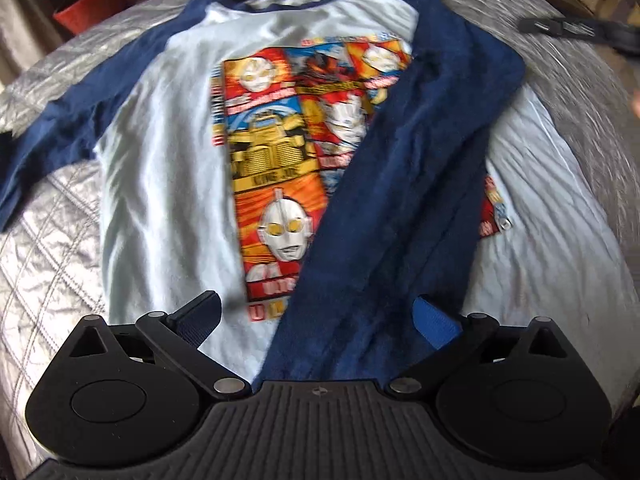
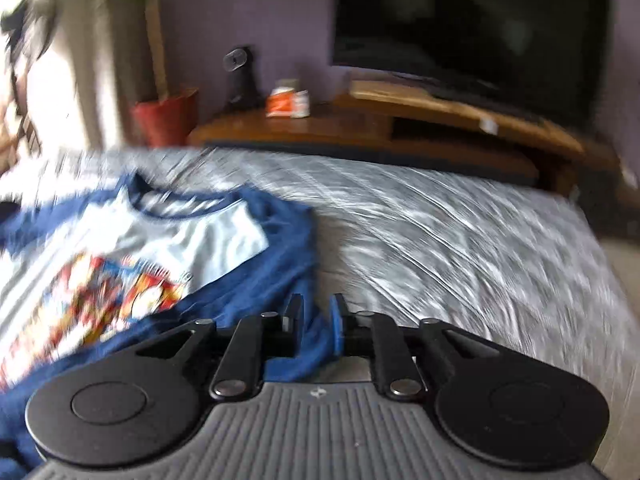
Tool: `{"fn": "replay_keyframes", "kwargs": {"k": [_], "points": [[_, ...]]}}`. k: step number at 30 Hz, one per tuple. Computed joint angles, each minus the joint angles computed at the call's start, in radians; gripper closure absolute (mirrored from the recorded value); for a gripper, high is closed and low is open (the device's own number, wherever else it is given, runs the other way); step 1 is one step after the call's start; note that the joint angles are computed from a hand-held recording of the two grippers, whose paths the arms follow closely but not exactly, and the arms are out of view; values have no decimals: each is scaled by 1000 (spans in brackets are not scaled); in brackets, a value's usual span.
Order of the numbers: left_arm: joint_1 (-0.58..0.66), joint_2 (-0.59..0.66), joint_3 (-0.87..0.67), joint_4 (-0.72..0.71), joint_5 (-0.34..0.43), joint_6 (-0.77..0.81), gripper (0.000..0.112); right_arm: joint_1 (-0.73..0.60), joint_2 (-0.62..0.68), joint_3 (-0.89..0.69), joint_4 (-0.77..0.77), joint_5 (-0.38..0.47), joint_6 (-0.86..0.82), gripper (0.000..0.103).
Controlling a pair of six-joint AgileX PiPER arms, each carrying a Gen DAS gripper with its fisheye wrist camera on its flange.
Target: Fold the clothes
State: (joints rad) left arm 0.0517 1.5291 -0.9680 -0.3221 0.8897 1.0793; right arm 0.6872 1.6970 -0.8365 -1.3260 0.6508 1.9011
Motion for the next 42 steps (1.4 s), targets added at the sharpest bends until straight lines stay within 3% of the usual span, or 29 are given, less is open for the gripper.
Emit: {"fn": "replay_keyframes", "kwargs": {"k": [6, 8, 10, 11, 12, 14, 18, 21, 22, 24, 25, 28, 32, 37, 42], "points": [[-2, -15, 24, -4, -17, 35, 9, -100, 130, -111, -73, -164, -47, 89], [0, -11, 18, -4, -9, 38, 9, -131, 173, -153, -11, -200, -142, 90], [1, -7, 13, -4, -2, 42, 9, -160, 191, -155, 9, -184, -132, 89], [2, -6, 11, -4, 2, 44, 9, -177, 184, -142, -2, -171, -81, 72], [3, -4, 8, -4, 6, 45, 9, -182, 183, -140, 28, -127, -64, 69], [4, 0, 3, -3, 14, 49, 9, -187, 172, -128, 65, -66, -21, 88], [7, 7, -8, -2, 29, 56, 10, -114, 89, -29, -98, -54, 181, 87], [6, 4, 0, 1, 29, 78, 10, -51, 99, -35, -59, -78, 67, 81], [9, 2, 3, 0, 26, 90, 10, -44, 129, -45, -26, -74, 29, 75], [17, 8, -5, 2, 26, 95, 10, -20, 141, -43, 18, 16, 12, 56], [29, 18, -25, -3, 36, 92, 10, -20, 136, -46, 61, 52, -1, 53], [67, 59, -102, -23, 76, 71, 10, 28, 131, -77, 150, 163, -126, 57], [122, 113, -236, -56, 90, 33, 10, 138, 106, -83, 166, 233, -103, 60], [201, 222, -453, -51, 104, -118, 10, 233, 69, -125, 207, 175, -60, 56], [267, 312, -641, -60, 161, -238, 10, 405, 177, -280, 297, 142, -163, 45]]}}
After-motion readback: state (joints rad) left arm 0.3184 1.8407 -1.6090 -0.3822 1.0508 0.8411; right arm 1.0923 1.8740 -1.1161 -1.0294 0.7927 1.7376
